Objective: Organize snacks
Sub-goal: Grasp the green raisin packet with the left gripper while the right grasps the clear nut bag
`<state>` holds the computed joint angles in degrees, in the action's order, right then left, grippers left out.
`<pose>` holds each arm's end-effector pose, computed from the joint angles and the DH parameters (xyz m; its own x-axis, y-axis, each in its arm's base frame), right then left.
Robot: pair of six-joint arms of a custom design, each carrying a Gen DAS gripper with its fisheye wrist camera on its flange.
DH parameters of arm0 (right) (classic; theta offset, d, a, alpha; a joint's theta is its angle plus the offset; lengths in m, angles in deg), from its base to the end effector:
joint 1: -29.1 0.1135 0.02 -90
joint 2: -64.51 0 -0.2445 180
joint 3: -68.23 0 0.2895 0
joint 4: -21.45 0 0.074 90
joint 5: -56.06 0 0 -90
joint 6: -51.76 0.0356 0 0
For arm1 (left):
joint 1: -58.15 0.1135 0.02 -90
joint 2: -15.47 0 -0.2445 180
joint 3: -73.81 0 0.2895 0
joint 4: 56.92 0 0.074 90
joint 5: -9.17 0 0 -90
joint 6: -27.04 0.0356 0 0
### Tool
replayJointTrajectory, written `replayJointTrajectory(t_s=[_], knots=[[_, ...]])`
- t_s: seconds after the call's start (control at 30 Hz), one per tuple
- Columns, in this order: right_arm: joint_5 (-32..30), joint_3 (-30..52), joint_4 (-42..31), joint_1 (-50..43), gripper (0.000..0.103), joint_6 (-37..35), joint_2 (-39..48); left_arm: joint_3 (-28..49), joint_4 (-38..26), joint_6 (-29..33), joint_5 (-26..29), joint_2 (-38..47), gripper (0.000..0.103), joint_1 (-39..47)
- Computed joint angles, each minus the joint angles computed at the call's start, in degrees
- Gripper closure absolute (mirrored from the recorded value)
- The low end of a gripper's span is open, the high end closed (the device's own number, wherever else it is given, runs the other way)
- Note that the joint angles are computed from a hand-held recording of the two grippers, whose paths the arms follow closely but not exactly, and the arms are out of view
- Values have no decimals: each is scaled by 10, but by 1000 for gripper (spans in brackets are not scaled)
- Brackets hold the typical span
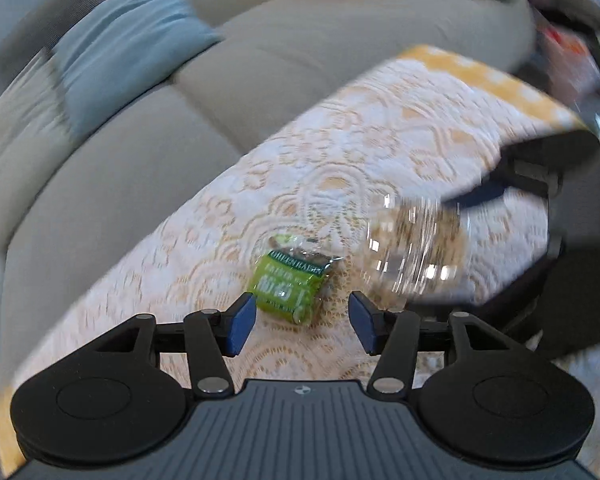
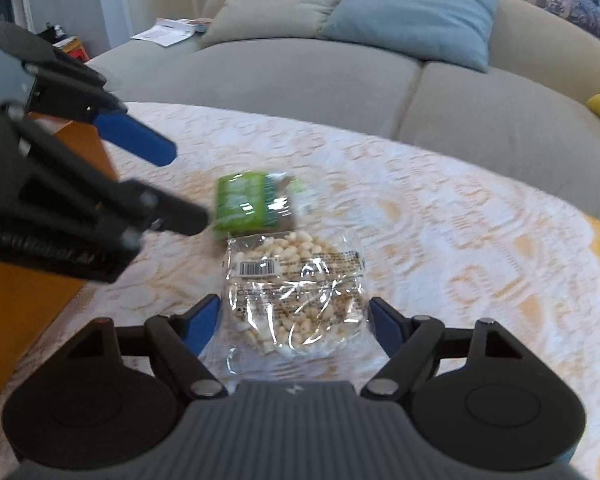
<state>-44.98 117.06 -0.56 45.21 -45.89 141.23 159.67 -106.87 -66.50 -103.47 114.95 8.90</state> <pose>0.2766 0.0870 0.1327 -0.6763 -0.3313 -0.6579 -0.4852 0.8724 0.0594 0.2644 -0.2859 0.1908 -0.6197 0.6319 -0.4655 0.5501 0.7727 0.3166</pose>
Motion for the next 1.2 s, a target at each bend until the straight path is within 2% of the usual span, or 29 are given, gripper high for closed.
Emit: replayJointTrajectory(t_s=[0.1, 0.23, 0.47, 0.67, 0.9, 1.03, 1.07, 1.17, 1.2], knots=[[-10, 9, -7, -23, 25, 6, 9, 23, -2, 83, 19, 32, 38, 7], [-36, 18, -13, -38, 25, 21, 26, 70, -26, 120, 65, 86, 38, 32], [-56, 31, -18, -46, 25, 34, 46, 117, -41, 92, 88, 131, 37, 75], [-63, 37, -20, -47, 25, 48, 61, 189, -106, 80, 89, 194, 32, 81], [-62, 32, -22, -47, 25, 44, 58, 217, -124, 71, 64, 225, 27, 71], [-54, 33, -24, -43, 25, 39, 56, 229, -141, 40, 67, 232, 30, 71], [-51, 32, -23, -41, 25, 36, 55, 232, -146, 29, 72, 233, 35, 72], [-43, 31, -22, -36, 26, 33, 54, 233, -151, -3, 60, 232, 40, 68], [-42, 31, -23, -37, 26, 33, 52, 231, -153, -19, 57, 229, 45, 68]])
